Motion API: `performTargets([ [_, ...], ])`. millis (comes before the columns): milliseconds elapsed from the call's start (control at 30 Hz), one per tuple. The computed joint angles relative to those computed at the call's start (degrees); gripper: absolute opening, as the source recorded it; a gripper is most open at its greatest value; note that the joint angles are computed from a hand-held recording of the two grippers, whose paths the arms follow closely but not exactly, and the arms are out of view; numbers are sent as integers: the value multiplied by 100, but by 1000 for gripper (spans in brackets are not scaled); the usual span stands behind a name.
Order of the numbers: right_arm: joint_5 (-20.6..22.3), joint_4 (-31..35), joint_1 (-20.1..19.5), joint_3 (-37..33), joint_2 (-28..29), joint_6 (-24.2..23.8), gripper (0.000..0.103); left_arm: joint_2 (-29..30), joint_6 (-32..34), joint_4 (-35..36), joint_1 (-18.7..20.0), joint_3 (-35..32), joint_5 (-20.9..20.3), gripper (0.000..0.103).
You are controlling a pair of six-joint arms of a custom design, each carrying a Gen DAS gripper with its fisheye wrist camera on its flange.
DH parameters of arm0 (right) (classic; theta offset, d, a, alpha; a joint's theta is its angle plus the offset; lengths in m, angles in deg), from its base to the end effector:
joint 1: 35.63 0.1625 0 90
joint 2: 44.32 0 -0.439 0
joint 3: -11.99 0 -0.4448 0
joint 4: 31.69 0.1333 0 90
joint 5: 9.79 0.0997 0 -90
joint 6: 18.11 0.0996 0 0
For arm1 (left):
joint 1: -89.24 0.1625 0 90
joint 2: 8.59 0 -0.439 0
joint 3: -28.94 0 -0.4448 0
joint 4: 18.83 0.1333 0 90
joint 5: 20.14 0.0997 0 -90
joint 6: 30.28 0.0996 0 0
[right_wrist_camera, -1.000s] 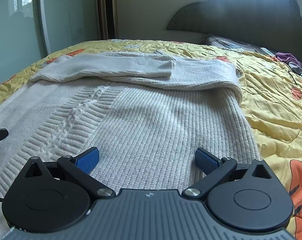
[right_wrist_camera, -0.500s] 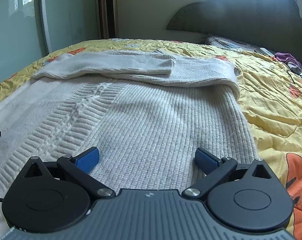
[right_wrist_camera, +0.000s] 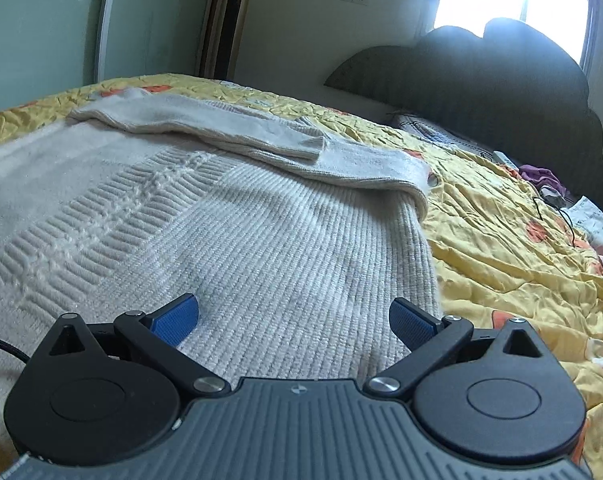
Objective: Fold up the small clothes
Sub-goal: 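Move both open grippers over the sweater body toward its hem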
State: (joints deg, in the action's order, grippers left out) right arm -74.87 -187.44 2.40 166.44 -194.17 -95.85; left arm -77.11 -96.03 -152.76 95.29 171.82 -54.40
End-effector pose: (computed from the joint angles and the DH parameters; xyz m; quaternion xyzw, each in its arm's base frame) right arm -0.0425 -0.2557 0.3911 0.2945 -0.7950 0.3792 0.3707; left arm -0.3136 -0.2501 0.0438 0.2561 0.8229 -0.3748 0.3418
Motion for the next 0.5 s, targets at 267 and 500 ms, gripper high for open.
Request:
performTargets([
  [267,991,1341,-555,-323,-493,274,100,-179,-57,437,-62,-50,107,102],
  [500,713,1614,-575,-611,-404,448,101,-597,-94,1021,-299,6,265,102],
])
